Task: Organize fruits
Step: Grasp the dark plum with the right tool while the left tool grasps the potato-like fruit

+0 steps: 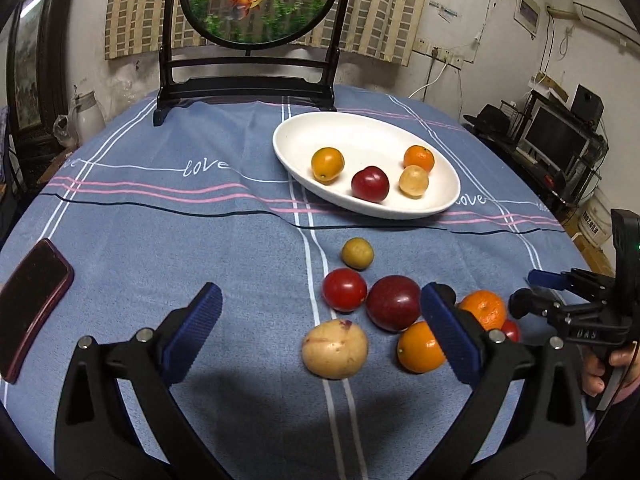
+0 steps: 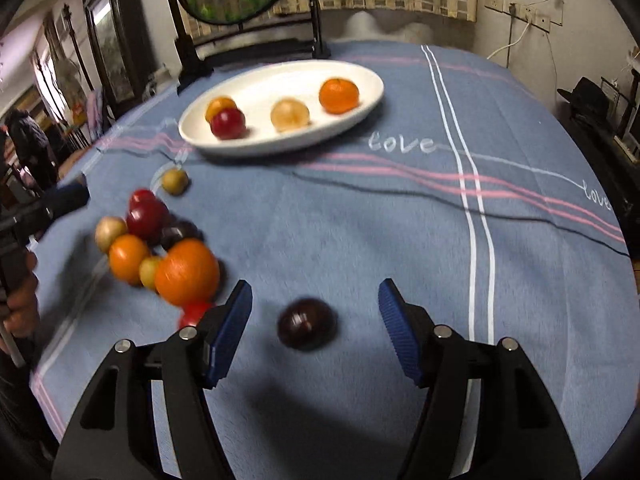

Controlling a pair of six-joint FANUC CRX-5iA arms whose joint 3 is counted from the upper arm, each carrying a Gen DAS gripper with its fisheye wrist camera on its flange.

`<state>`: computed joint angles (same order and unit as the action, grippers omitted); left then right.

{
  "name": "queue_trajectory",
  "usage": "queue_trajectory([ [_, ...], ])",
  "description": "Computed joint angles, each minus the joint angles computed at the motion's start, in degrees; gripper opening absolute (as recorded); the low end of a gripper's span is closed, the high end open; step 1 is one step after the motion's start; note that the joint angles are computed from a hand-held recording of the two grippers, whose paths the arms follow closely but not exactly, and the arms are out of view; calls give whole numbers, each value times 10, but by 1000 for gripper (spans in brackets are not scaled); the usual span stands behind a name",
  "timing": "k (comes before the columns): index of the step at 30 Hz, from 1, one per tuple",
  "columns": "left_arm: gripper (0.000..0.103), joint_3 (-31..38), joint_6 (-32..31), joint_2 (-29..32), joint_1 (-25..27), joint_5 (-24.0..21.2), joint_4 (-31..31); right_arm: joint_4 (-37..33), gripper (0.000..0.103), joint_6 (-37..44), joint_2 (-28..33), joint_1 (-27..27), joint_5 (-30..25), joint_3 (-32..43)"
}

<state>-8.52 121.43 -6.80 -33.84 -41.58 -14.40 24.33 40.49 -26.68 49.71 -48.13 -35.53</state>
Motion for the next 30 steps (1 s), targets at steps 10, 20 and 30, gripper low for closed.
queue_trajectory([
  [10, 101, 12, -3, 6, -19, -16, -22, -8, 58, 18, -2, 16, -10, -3],
  [20, 101, 11, 0, 5, -17, -17, -23, -26, 49, 29, 7, 7, -14, 7],
  [30, 101, 22, 36, 4, -25, -40, -61, -34, 31, 32, 4, 2, -7, 6],
])
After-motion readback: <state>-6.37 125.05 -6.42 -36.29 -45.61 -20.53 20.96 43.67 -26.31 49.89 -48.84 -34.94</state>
